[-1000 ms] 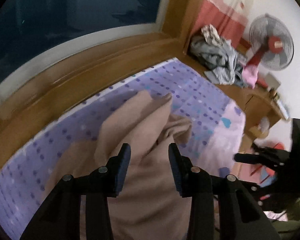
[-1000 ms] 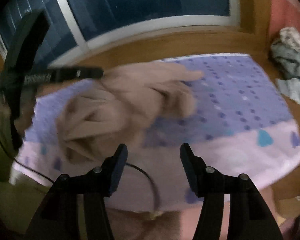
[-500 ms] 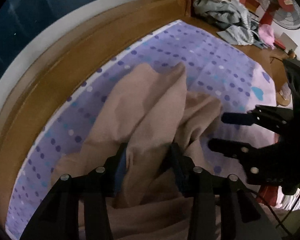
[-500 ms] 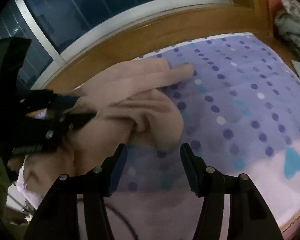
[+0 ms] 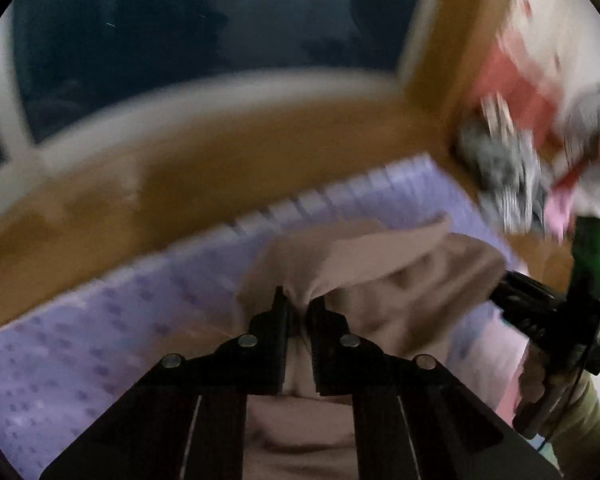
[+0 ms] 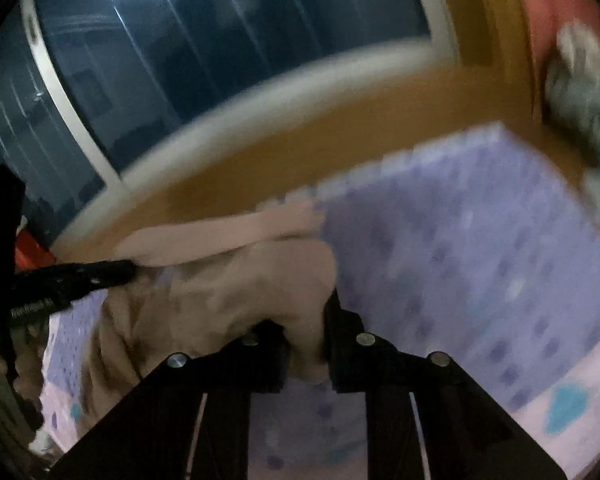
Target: Fold clothes
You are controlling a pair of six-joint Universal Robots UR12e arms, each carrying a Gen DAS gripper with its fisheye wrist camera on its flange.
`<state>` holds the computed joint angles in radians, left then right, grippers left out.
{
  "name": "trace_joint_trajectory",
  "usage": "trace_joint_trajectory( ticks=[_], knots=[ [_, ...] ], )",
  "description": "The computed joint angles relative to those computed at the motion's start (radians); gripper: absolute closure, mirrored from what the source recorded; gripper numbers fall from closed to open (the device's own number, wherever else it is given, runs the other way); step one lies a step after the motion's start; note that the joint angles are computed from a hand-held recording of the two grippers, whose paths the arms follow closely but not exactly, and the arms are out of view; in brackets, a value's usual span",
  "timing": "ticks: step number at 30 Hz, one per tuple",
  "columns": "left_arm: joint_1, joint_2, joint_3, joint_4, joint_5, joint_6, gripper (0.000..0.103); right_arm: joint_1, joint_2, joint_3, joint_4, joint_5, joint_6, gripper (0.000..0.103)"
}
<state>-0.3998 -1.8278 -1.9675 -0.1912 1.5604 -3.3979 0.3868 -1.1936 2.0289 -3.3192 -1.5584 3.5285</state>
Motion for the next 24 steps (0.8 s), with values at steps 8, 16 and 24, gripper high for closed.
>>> trace_joint_trajectory(
  ticks=[8, 16, 24],
  knots=[
    [0.07, 0.168, -0.119, 0.218, 0.233, -0.12, 0.094, 0.004, -0.075, -0.071, -0.091, -0.227, -0.166, 0.091],
    [0.174, 0.314, -0.294, 0.139, 0.306, -0.299, 0.094, 0.004, -0.107, -0.041, 0.083, -0.401, -0.221, 0.091],
    [0.286, 0.295, -0.383, 0.017, 0.093, -0.395, 0.092, -0.045, -0.047, -0.07, 0.469, -0.355, -0.101, 0.084]
  ],
)
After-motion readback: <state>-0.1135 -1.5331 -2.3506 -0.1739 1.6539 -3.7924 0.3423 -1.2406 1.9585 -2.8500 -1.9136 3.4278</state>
